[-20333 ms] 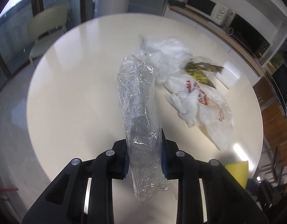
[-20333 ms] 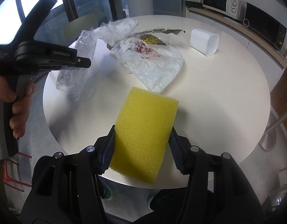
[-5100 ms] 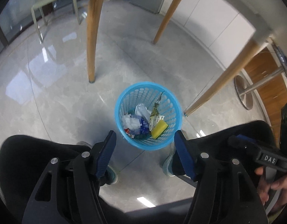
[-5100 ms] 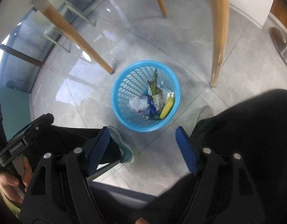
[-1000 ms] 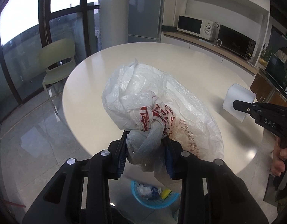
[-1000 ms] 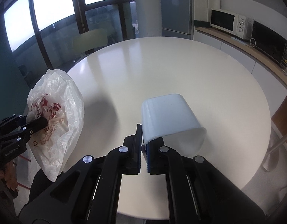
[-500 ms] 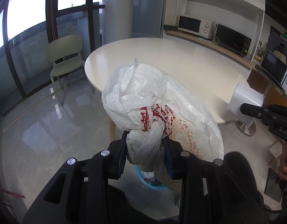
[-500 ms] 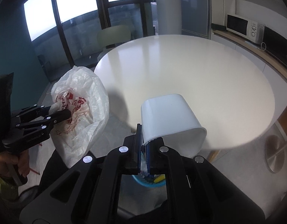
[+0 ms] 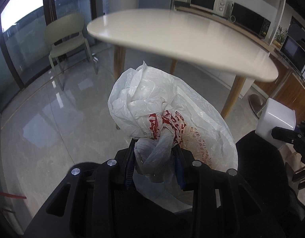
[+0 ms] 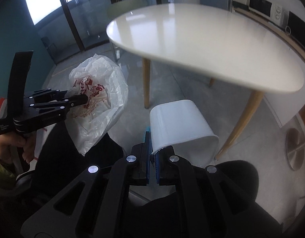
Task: Collect trash
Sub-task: 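Carry the red-printed bag and white cup down over the blue wastebasket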
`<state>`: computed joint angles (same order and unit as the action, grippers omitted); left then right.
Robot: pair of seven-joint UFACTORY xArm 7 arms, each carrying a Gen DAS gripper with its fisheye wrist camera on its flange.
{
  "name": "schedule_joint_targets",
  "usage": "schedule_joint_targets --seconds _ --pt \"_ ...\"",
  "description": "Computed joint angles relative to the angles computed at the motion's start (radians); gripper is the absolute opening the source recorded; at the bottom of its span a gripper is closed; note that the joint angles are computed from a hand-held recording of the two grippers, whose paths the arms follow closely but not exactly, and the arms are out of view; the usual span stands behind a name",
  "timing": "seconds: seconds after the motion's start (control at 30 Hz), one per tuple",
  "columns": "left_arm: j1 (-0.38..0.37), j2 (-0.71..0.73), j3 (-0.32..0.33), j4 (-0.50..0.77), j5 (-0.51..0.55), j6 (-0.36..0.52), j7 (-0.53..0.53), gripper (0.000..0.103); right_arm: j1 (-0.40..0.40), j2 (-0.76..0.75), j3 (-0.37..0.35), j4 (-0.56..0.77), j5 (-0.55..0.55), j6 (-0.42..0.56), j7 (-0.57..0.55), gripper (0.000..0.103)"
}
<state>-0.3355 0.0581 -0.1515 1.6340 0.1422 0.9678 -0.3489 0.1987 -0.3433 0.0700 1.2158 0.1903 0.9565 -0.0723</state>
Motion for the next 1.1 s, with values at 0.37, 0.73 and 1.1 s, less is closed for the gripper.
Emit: schedule_joint_targets --seconds 0.37,0.73,1.1 --pt "0.006 0.147 0.016 0.001 -0.078 -0.012 0.0 0.033 -0.023 0.18 0.0 -0.07 0.011 -0.081 0.08 0.003" --pt "-0.025 0.361 0.037 0.199 -0.089 0.09 -0.019 0.033 -0.047 0.39 0.003 0.023 -0.014 -0.063 0.168 0.003" --pt "-0.048 0.572 0.06 0.438 -0.104 0.217 -0.025 0.033 -0.06 0.504 0.006 0.076 0.001 -0.046 0.193 0.003"
